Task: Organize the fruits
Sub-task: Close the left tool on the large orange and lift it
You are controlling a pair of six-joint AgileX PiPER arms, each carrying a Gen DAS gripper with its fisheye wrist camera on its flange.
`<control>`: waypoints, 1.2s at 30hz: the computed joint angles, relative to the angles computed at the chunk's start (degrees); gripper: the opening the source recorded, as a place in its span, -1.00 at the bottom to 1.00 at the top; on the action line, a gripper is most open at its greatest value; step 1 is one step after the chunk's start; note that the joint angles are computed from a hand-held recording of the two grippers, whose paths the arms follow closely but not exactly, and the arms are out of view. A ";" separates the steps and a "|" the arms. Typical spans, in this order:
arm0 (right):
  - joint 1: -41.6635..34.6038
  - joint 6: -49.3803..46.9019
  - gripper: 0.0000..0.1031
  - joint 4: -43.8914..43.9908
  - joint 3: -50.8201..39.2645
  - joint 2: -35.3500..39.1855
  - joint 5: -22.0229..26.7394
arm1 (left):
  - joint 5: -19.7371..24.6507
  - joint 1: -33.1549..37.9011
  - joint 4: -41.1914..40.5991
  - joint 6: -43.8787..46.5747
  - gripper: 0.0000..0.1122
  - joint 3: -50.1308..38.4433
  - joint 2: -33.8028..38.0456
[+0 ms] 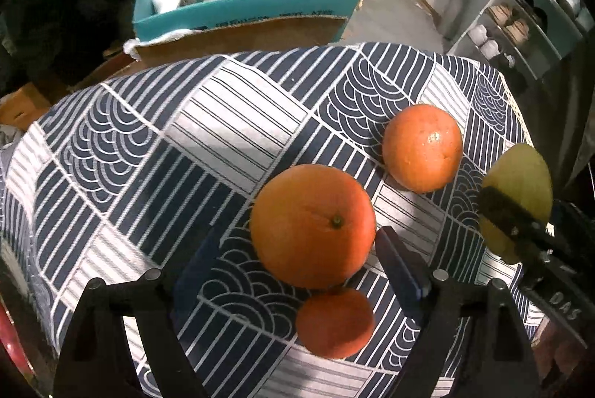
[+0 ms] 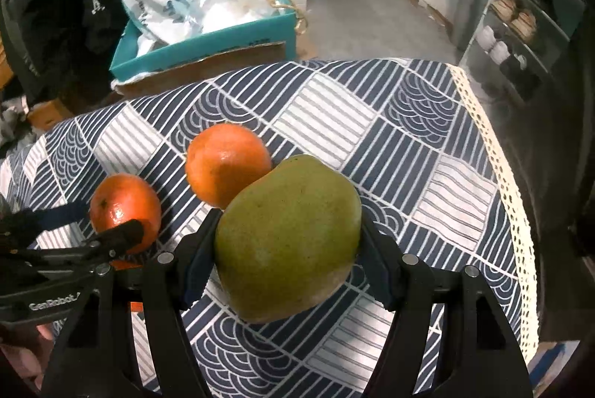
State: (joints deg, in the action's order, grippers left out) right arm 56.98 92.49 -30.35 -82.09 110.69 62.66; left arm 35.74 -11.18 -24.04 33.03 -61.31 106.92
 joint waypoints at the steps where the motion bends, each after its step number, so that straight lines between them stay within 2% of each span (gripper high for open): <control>1: -0.06 0.53 0.35 -0.14 0.56 -0.41 -0.32 | -0.19 -0.38 0.75 -0.66 0.55 -0.26 0.51; 5: -0.17 1.35 0.35 -0.17 1.37 -0.72 -0.84 | -0.93 -1.08 0.86 -0.07 0.53 -0.56 1.86; 9: -0.25 1.25 0.35 0.20 1.45 -0.23 -1.45 | 0.21 -0.32 -3.07 4.65 0.25 -0.45 1.77; 18: 0.50 0.17 0.35 -0.32 -0.43 0.58 0.19 | -4.20 -0.73 -1.25 6.09 0.22 3.79 -1.34; 26: 1.64 -0.47 0.35 -1.28 -3.20 1.05 2.35 | -4.09 3.05 -3.02 8.97 0.22 5.79 -4.56; 36: 3.76 -2.20 0.35 -2.48 -8.63 2.07 6.41 | -1.02 8.80 -4.53 11.65 0.22 7.17 -10.60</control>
State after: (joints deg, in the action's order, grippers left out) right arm 60.74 90.29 -32.83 -90.71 112.77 69.07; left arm 34.72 -2.39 -28.57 44.68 -54.13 96.32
